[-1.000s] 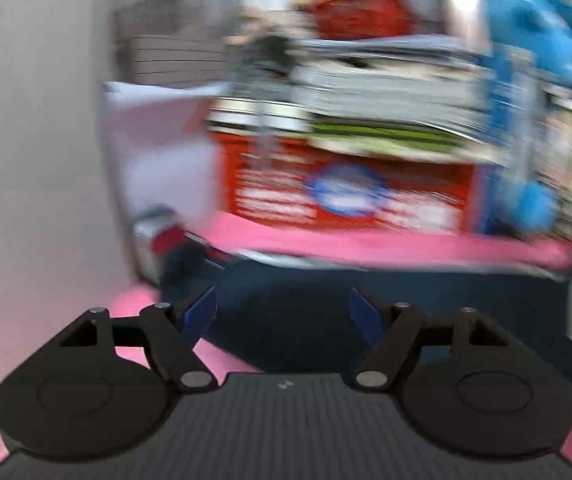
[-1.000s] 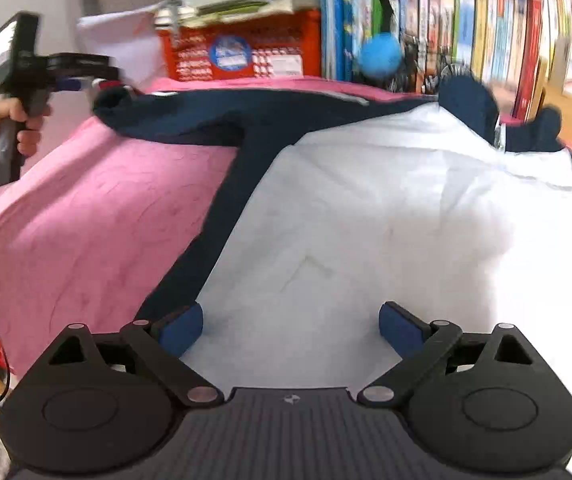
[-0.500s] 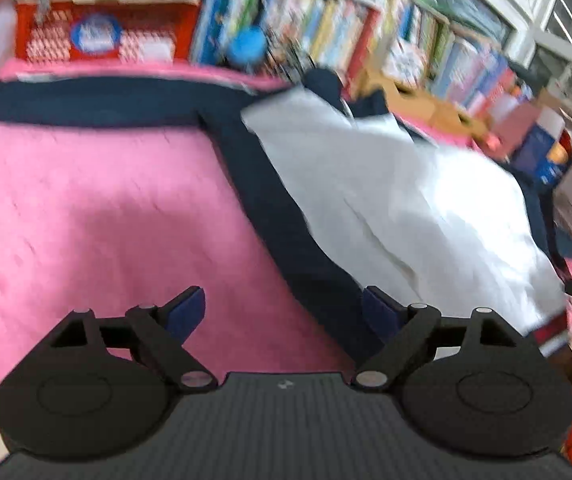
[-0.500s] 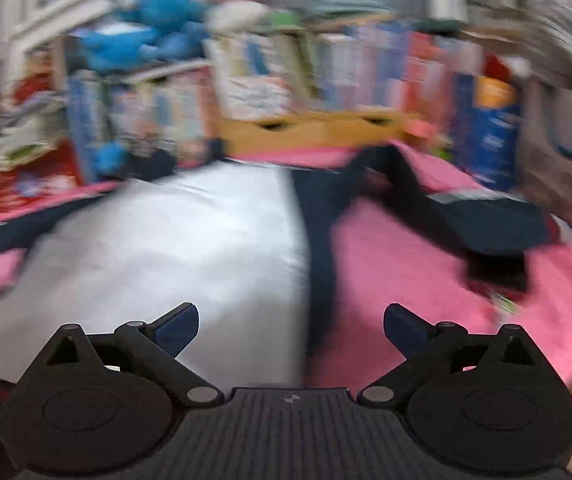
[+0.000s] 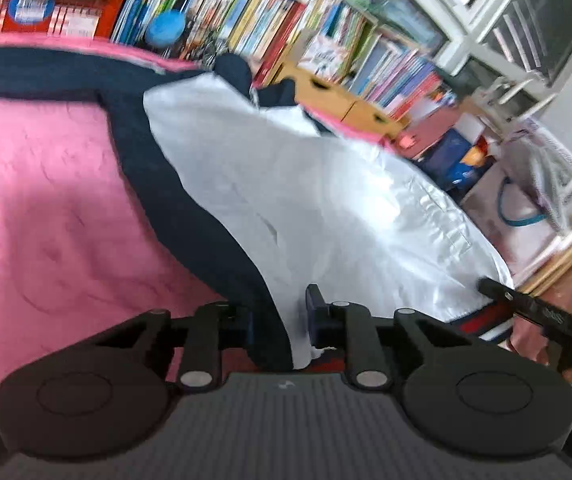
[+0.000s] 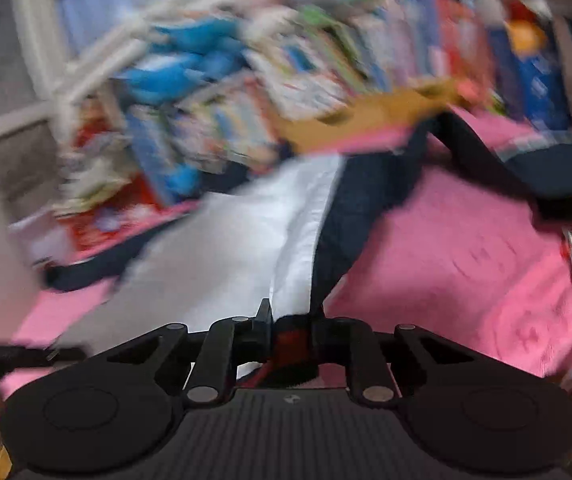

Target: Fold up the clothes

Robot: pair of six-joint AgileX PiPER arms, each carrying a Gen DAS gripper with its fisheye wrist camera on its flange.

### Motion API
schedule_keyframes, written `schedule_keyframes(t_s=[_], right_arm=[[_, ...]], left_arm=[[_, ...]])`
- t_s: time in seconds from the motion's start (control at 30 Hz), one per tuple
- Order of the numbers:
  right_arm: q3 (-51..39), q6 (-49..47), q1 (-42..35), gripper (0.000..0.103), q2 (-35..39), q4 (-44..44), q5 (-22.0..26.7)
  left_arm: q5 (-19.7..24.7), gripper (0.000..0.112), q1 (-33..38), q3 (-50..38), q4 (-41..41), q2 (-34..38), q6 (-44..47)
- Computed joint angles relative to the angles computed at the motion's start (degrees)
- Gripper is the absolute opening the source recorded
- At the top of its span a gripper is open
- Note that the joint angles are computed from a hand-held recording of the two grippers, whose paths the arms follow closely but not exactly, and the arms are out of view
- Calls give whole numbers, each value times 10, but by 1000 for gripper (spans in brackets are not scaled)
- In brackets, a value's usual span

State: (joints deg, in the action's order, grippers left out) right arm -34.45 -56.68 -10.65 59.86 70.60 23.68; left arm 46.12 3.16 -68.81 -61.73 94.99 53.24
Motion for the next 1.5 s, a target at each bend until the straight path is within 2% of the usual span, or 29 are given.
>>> schedule_keyframes(t_s=[0.07,0.1,0.13,0.23,0.3,0.37,0.4,0.43,0.5,0.53,0.57,0.6,0.7,0.77,0.8,0.83,0.87,0.9,1.0,1.03,1.1,1.13,1.2,1.27,1.37,1.43,1.5], right_arm=[[-20,61,-17,28,-37,-105,74],[-26,99,-6,35,-45,-163,84],[-32,146,15,42,-39,-220,81],[-47,305,72,44,-5,-392,84],[-59,404,106,45,-2,-507,92],[-73,498,137,60,-13,-621,101],[-82,552,148,78,-23,-678,93],[-89,588,152,88,-32,-723,84],[-109,590,139,89,-37,-744,47],[-119,576,136,90,-27,-737,22],[-129,585,140,91,-8,-751,-13],[-142,616,149,93,16,-787,-46],[-223,761,190,93,157,-936,-112],[-298,771,205,88,263,-936,-123],[-341,748,210,80,315,-902,-116],[-393,703,212,73,366,-845,-91],[-449,679,215,59,417,-811,-59],[-497,673,216,55,461,-799,-30],[-566,741,225,57,538,-854,-6],[-567,759,224,59,545,-870,-17],[-571,792,220,62,557,-898,-37],[-573,792,215,68,562,-893,-43],[-577,767,202,79,569,-852,-47],[-593,741,194,85,579,-823,-39],[-598,752,194,89,582,-838,-33],[-564,820,197,87,560,-904,-50],[-476,935,189,88,502,-1002,-107]], left_arm=[[13,23,22,-7,26,-12,0],[16,25,31,-10,44,-15,-3],[17,27,37,-7,55,-16,-8],[13,28,33,0,107,-12,-43],[15,31,30,10,133,-22,-34],[24,35,33,10,150,-32,-17],[27,36,35,10,158,-37,-8],[27,37,40,8,164,-43,-1],[24,42,45,-9,184,-47,-2],[13,51,47,-11,189,-53,0],[3,56,50,-14,194,-59,2],[-7,61,52,-16,199,-64,5],[-62,63,44,-24,178,-66,20],[-114,69,23,-35,138,-51,36],[-139,72,7,-50,125,-34,36],[-160,72,-10,-69,117,-13,34],[-176,72,-30,-95,121,13,19],[-188,72,-49,-116,119,38,12],[-207,72,-96,-193,123,118,-13],[-211,72,-111,-221,151,144,-45],[-222,72,-144,-275,239,193,-134],[-227,72,-159,-296,296,213,-183],[-257,72,-184,-301,410,237,-266],[-262,72,-198,-308,525,259,-346],[-280,83,-203,-284,671,259,-475],[-281,89,-194,-280,668,260,-480],[-269,92,-182,-288,613,264,-445]])
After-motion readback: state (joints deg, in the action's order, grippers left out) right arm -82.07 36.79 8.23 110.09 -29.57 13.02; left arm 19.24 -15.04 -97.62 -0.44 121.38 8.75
